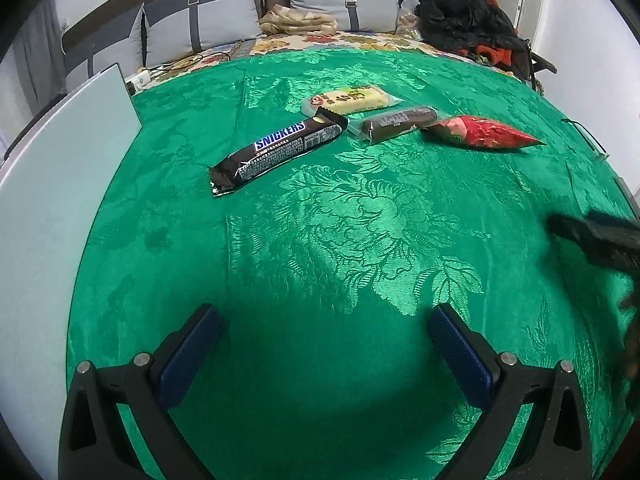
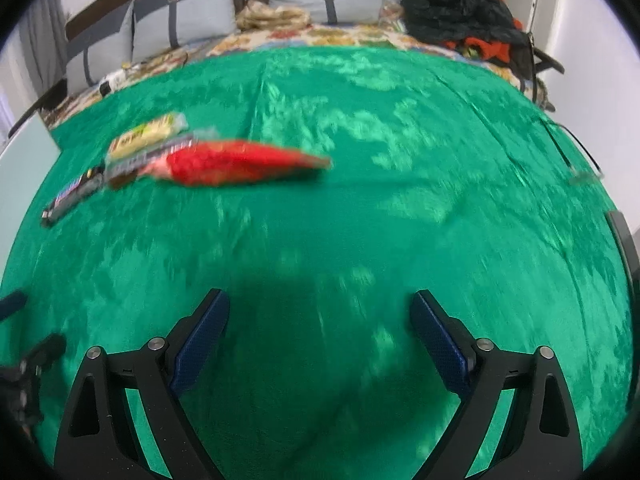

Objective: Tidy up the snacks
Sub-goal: 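Lower the left tool onto the Snickers bar and close it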

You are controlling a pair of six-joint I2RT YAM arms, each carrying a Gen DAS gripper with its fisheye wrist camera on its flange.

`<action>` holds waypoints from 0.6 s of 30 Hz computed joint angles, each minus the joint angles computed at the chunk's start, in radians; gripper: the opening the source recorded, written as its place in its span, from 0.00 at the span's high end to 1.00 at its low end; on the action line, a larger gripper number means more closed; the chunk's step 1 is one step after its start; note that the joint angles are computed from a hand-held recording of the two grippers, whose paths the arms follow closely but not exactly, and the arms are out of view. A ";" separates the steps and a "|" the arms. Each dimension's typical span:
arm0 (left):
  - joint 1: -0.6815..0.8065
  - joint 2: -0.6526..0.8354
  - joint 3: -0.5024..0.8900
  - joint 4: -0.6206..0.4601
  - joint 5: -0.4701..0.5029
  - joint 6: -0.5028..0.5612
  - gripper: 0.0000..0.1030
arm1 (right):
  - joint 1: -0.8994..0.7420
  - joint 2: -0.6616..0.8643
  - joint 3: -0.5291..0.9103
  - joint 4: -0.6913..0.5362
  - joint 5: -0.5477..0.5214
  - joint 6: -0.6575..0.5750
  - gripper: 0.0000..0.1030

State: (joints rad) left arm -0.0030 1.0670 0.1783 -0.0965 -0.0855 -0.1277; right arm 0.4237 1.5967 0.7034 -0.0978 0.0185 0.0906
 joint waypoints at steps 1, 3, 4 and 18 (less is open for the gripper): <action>-0.004 0.003 0.002 0.000 -0.002 -0.004 0.00 | -0.002 -0.034 -0.028 -0.013 -0.004 0.005 0.09; -0.005 0.001 0.002 -0.001 -0.003 -0.004 0.00 | -0.005 -0.110 -0.093 -0.033 -0.007 -0.007 0.09; -0.006 0.000 0.001 -0.002 -0.003 -0.004 0.00 | -0.002 -0.142 -0.126 -0.028 -0.004 -0.017 0.09; 0.092 0.053 0.088 -0.138 0.114 0.187 0.00 | 0.010 -0.188 -0.221 0.093 0.012 -0.008 0.07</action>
State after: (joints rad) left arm 0.0892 1.1198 0.2659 -0.2345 0.0288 0.0596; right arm 0.4332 1.4087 0.4822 -0.0051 0.0300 0.0827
